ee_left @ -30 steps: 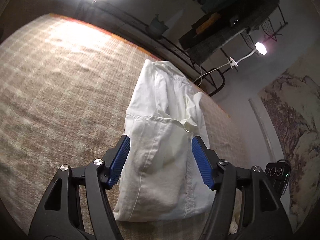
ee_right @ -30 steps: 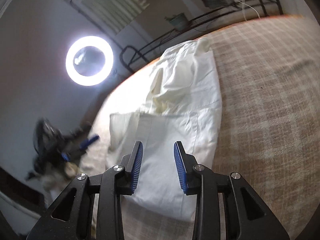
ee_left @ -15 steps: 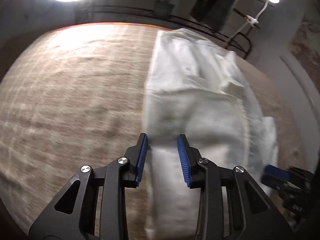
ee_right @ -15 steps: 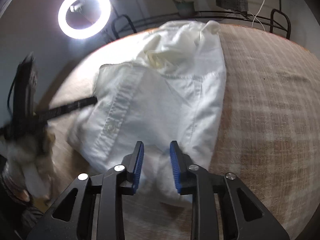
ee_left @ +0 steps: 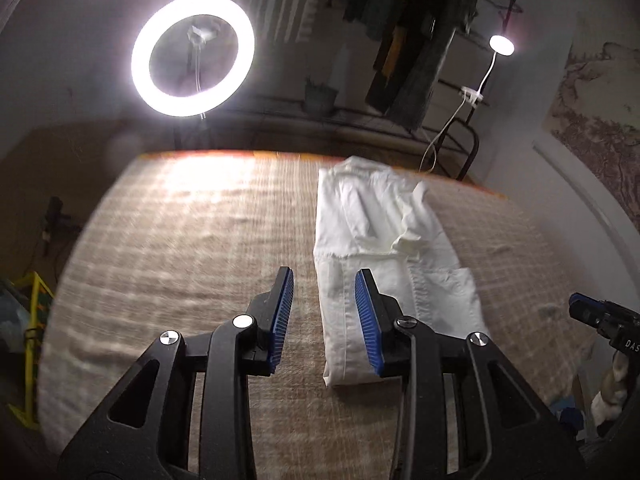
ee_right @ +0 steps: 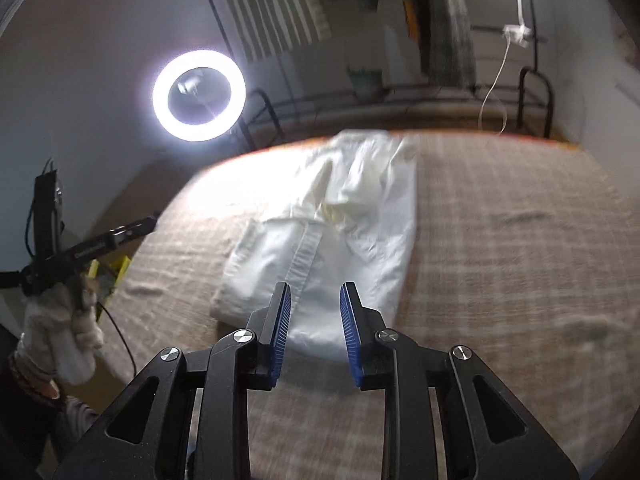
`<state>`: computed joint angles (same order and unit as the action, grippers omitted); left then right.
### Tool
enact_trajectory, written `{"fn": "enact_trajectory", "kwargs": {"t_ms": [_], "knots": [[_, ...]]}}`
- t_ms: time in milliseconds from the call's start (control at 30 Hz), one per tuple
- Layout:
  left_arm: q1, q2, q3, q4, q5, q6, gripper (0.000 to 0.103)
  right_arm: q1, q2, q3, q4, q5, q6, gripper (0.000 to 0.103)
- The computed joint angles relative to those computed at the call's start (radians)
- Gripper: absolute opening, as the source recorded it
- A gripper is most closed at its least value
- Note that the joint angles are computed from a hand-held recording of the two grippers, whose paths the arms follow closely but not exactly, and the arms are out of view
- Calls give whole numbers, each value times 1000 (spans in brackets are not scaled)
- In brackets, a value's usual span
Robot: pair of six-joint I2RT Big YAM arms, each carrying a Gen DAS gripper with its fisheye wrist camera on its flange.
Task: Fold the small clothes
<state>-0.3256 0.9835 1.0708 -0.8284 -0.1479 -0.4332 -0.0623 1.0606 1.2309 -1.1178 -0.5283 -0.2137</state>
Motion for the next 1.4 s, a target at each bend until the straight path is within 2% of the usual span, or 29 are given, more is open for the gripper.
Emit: {"fn": "enact_trajectory", "kwargs": {"t_ms": [100, 200, 300, 333, 433, 567, 633, 800, 933, 1100, 1233, 1400], "knots": [[-32, -56, 47, -53, -50, 7, 34, -51, -53, 45, -51, -14, -33, 24], [-78, -85, 105, -101, -107, 27, 34, -121, -88, 98, -102, -77, -46, 25], [-127, -86, 174, -135, -165, 33, 34, -178, -92, 165, -163, -123, -77, 42], [-134, -84, 192, -146, -170, 29, 34, -186, -90, 183, -179, -119, -92, 45], [-148, -72, 235, -155, -170, 14, 34, -207, -88, 215, -188, -94, -131, 45], [-146, -25, 257, -150, -167, 71, 34, -240, -31, 236, -175, -155, -141, 45], [-114, 16, 258, -127, -121, 82, 34, -239, 12, 248, -165, -164, -127, 45], [-26, 175, 276, -40, 68, 52, 34, -193, 156, 256, -89, -148, -46, 45], [-4, 373, 361, 11, 147, 110, 34, -149, 277, 264, -10, -134, 2, 45], [31, 642, 531, 37, 293, 108, 34, -93, 488, 356, 45, -109, 77, 45], [39, 830, 677, 14, 358, 118, 34, -68, 633, 440, 85, -112, 135, 45], [32, 1015, 855, -62, 371, 179, 34, -38, 806, 563, 90, -128, 189, 44]]}}
